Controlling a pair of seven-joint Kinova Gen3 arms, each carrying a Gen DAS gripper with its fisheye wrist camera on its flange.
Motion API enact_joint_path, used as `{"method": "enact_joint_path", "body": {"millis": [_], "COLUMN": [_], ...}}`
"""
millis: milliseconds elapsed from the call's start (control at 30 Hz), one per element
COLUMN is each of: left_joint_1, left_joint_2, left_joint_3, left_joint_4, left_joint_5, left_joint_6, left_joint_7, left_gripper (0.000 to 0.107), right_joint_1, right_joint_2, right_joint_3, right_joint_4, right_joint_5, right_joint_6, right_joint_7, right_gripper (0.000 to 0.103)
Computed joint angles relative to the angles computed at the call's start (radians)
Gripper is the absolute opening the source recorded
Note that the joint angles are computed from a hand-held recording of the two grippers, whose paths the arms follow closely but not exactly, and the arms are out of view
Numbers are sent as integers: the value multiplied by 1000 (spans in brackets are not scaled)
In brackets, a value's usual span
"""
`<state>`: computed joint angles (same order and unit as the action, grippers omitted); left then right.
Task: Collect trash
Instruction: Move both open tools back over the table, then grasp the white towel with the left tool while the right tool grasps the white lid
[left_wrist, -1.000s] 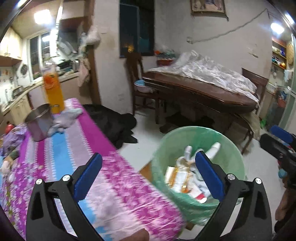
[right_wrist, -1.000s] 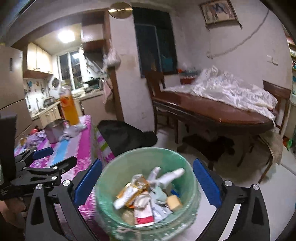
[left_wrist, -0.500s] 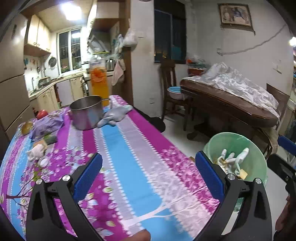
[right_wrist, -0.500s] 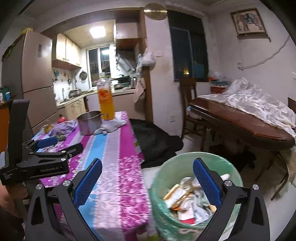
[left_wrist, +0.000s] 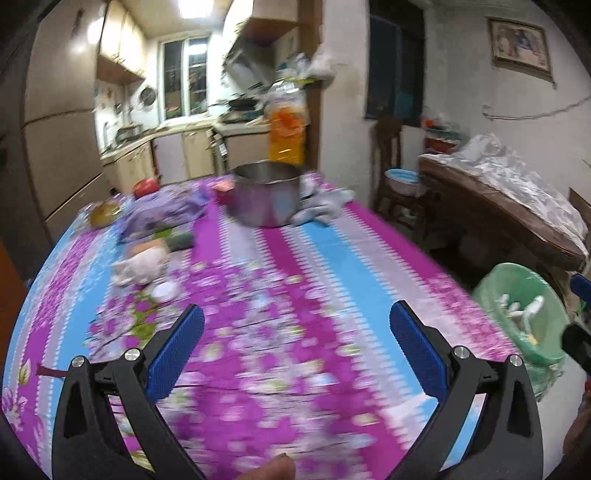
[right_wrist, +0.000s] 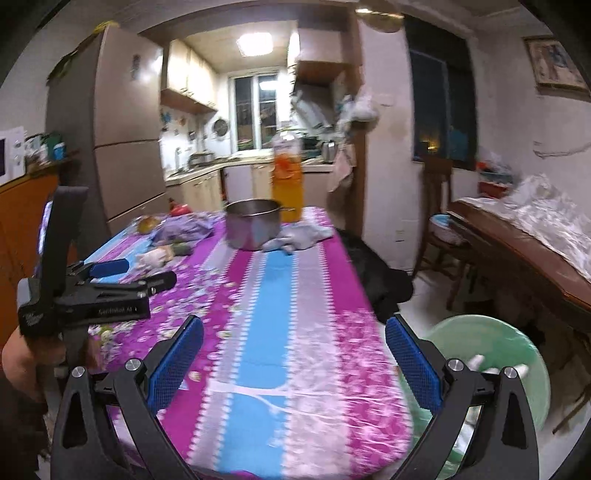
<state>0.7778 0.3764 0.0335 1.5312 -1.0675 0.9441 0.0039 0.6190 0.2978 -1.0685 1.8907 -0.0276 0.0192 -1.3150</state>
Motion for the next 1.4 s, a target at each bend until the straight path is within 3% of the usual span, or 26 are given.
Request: {"method": "enact_joint_path", "body": {"millis": [167, 300, 400, 533, 700, 767, 933, 1000, 1100, 1300, 1400], "left_joint_1": [-124, -194, -308, -388, -616, -678, -878, -959, -1021, -1255, -1294], "left_joint_2": [-97, -151, -168, -163, -102, -75, 28, 30, 22, 1, -40], "left_joint_3": [-22, -148, -144, -143, -3, 48, 280, 356, 409, 685, 713], "left_joint_4": [138, 207, 235, 225, 128, 87, -27, -20, -1, 67, 121], "left_joint_5": [70, 177, 217, 248, 404, 450, 515, 580, 681, 861, 911], "left_joint_6": [-48, -147, -242, -345, -401, -399, -329, -350, -365, -319, -353], "left_joint_7": [-51, -177, -299, -462, -665, -747, -950, -1031, -1153, -1397, -1470], "left_gripper": [97, 97, 94, 90, 67, 63, 60, 60, 58, 57, 57], "right_joint_1": [-180, -324, -434, -572, -689, -730, -786, -799, -808, -837, -847], "right_joint_2": [50, 97, 131, 181, 236, 252, 287, 300, 321, 342, 352], "right_joint_3": [82, 170, 247, 351, 445, 481, 547, 565, 581, 615, 627], "right_joint_4": [-67, -138, -190, -278, -384, -415, -475, -494, -525, -559, -570], "right_joint_5": [-9, -48, -73, -90, -123, -135, -178, -201, -243, -304, -327], "right_joint_6": [44, 99, 131, 186, 253, 271, 317, 332, 363, 390, 403], "right_joint_7": [35, 67, 80, 102, 129, 139, 177, 193, 221, 287, 308], "right_gripper": [98, 98, 98, 98, 98, 98, 98, 98, 98, 98, 98]}}
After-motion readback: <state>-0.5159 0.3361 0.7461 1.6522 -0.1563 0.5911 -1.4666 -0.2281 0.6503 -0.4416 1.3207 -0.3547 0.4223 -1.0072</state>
